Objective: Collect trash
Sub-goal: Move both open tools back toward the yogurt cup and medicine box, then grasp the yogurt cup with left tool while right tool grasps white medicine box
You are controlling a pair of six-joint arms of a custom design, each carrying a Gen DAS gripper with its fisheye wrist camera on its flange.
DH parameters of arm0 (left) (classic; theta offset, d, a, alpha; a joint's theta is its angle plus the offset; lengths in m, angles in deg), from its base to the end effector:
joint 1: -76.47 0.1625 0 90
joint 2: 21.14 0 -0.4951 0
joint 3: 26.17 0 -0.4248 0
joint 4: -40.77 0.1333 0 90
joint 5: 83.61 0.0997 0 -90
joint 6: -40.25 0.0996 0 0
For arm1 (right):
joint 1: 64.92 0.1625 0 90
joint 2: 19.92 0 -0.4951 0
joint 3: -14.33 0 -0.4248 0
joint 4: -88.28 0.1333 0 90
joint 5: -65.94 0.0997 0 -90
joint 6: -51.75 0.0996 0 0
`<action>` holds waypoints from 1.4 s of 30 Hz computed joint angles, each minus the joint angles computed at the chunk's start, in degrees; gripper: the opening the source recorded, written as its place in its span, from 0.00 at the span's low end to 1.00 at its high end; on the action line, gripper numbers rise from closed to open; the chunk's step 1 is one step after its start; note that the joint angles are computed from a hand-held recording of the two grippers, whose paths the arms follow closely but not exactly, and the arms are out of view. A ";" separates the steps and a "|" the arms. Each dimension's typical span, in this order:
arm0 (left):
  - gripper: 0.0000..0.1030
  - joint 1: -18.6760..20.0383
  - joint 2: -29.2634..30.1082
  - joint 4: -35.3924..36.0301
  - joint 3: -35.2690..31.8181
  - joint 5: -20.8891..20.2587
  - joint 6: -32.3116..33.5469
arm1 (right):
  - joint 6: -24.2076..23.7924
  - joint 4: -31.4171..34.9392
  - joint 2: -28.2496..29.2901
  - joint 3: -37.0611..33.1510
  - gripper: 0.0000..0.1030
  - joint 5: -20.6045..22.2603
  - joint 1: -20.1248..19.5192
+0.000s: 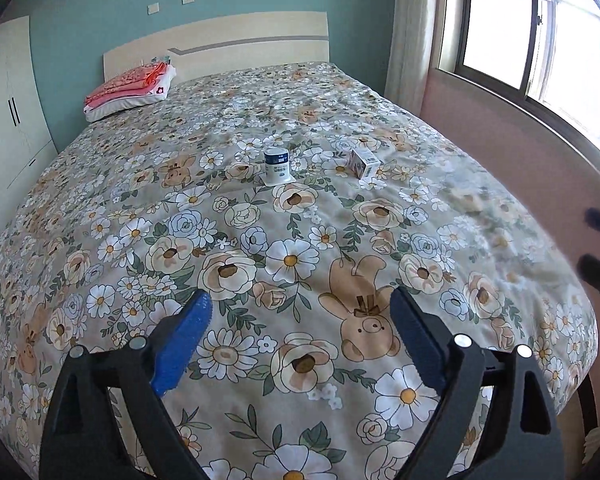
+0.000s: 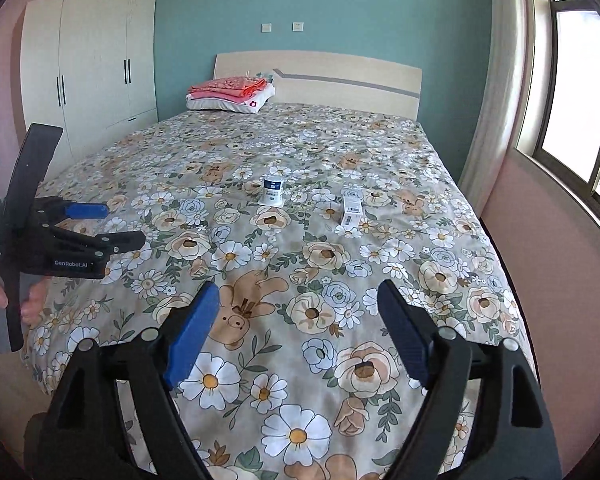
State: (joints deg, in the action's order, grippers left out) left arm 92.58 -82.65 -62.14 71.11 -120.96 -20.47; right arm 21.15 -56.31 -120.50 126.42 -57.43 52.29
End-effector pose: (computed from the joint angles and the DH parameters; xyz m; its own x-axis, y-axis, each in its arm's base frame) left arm -0.5648 -0.3843 0.2549 -0.7094 0.1040 -0.6971 0.5449 0.7082 -0.4489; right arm 0.2779 -0.3687 0.5718 -0.6171 -0.3718 0.6935 -0.7530 0.5348 -0.3834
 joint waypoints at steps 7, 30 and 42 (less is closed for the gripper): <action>0.89 8.89 4.55 -10.27 -2.24 2.16 10.40 | -5.76 -8.82 11.68 -4.20 0.78 2.13 -7.84; 0.89 27.23 23.81 -30.12 -23.44 0.84 38.33 | -1.62 2.46 42.51 -35.75 0.78 2.35 -19.58; 0.64 29.05 27.60 -37.64 -27.46 2.43 44.33 | 0.12 4.64 48.63 -42.13 0.78 0.78 -20.20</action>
State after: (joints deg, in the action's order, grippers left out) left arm 121.63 -55.05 -99.78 43.65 -118.54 23.85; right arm 21.27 -51.68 -71.87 84.30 -56.66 32.09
